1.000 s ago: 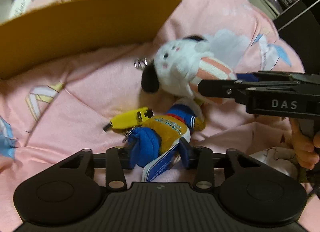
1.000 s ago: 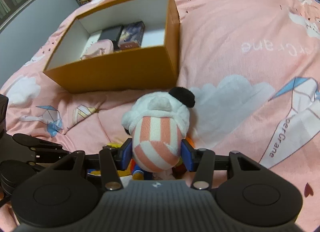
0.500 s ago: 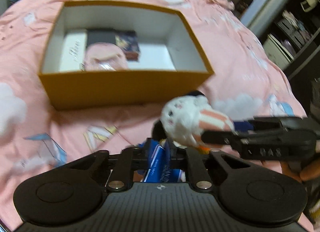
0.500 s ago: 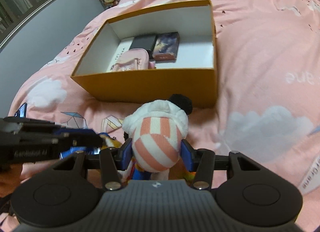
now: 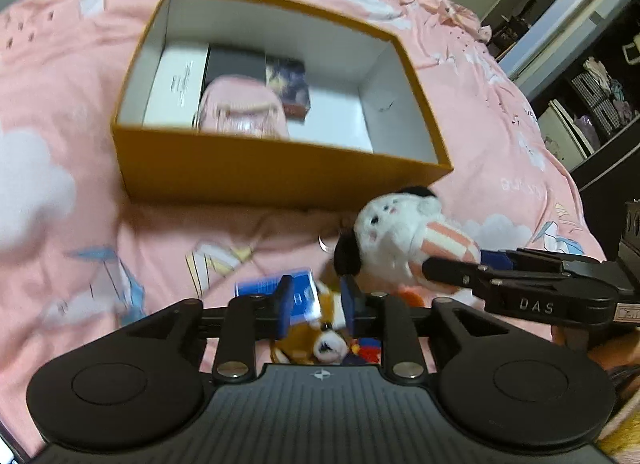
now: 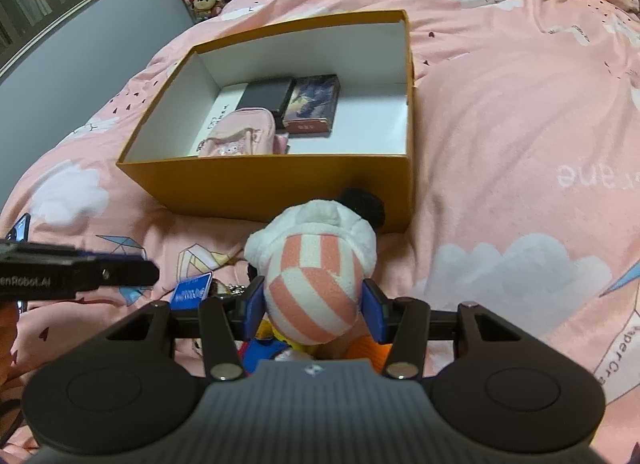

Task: Organize objects
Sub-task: 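Lift the red panda plush and white dog plush with both grippers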

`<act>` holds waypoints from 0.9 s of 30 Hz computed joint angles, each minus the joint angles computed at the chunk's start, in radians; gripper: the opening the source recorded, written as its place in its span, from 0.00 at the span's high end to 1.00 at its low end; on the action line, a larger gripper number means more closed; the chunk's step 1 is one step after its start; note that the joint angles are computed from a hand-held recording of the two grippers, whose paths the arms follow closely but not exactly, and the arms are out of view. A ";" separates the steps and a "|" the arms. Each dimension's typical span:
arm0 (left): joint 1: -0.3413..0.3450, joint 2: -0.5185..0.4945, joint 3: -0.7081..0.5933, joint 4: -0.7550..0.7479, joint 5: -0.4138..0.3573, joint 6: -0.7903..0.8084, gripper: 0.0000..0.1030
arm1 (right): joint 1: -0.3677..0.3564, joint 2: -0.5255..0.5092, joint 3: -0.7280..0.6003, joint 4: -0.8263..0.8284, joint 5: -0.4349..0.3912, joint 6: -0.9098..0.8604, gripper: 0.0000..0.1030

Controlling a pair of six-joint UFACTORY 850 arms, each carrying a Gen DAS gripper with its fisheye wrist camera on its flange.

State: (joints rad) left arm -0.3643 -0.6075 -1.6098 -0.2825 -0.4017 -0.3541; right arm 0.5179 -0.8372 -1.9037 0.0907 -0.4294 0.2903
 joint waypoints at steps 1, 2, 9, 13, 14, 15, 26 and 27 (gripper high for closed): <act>0.003 -0.003 -0.001 -0.037 -0.013 0.017 0.67 | -0.001 0.002 0.005 -0.002 0.002 0.004 0.49; 0.007 -0.008 -0.001 -0.072 -0.028 0.031 0.66 | -0.001 0.005 0.010 -0.003 0.003 0.007 0.49; 0.019 -0.085 -0.045 -0.272 -0.147 0.126 0.53 | -0.016 -0.017 0.003 0.106 -0.014 -0.060 0.49; 0.022 -0.144 -0.090 -0.343 -0.214 0.139 0.51 | -0.026 -0.034 -0.003 0.202 -0.033 -0.134 0.49; 0.022 -0.154 -0.099 -0.350 -0.215 0.138 0.51 | -0.026 -0.037 -0.004 0.204 -0.038 -0.135 0.49; 0.021 -0.164 -0.112 -0.336 -0.217 0.121 0.52 | -0.027 -0.038 -0.003 0.209 -0.044 -0.139 0.49; -0.004 -0.178 -0.147 -0.070 -0.097 -0.093 0.52 | -0.023 -0.064 -0.055 0.090 -0.148 -0.110 0.45; -0.004 -0.184 -0.159 -0.066 -0.105 -0.101 0.52 | -0.022 -0.065 -0.062 0.071 -0.153 -0.106 0.45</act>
